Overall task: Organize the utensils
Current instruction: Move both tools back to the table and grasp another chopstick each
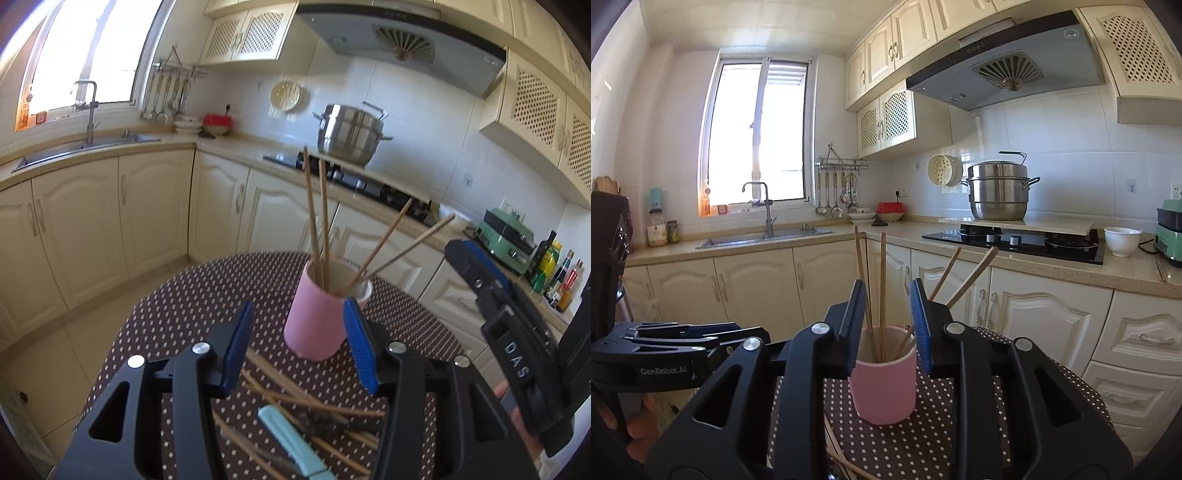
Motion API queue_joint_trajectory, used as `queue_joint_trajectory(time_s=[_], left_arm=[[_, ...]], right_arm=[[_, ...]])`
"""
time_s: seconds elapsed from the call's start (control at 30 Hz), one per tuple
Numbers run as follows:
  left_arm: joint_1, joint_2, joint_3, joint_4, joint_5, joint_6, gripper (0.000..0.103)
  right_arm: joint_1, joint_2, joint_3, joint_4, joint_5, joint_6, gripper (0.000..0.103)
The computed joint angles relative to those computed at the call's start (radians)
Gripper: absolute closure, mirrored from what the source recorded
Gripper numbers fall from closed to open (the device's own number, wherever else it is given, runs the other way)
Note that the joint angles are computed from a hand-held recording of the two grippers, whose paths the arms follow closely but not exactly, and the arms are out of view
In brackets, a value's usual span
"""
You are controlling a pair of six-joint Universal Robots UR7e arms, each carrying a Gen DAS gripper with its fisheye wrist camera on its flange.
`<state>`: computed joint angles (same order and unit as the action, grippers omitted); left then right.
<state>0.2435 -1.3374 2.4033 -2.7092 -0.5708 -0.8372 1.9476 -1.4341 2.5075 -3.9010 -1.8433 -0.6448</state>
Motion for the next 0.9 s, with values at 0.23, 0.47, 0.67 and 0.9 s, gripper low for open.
queue_joint_trajectory(time_s=[0.23,0.47,0.67,0.9], left_arm=[[0.035,-0.074,0.02,0.249,-0.116,-0.212,0.053],[0.098,-0.085,0.039,0.331,-0.257,-0.307,0.069],[0.155,-0.065,0.037,0.317,-0.336,-0.335,0.084],[0.163,-0.042,0.003,0.418,-0.33,-0.384,0.089]], right_arm=[[-0.013,-0.036,0.048,0.093,-0.036,-0.019,0.058],[-0.044,-0.047,0.075,0.197,-0.095,-0.017,0.058],[-0.069,-0.068,0.075,0.317,-0.118,0.003,0.058],[-0.094,-0.109,0.049,0.479,-0.131,0.034,0.058]])
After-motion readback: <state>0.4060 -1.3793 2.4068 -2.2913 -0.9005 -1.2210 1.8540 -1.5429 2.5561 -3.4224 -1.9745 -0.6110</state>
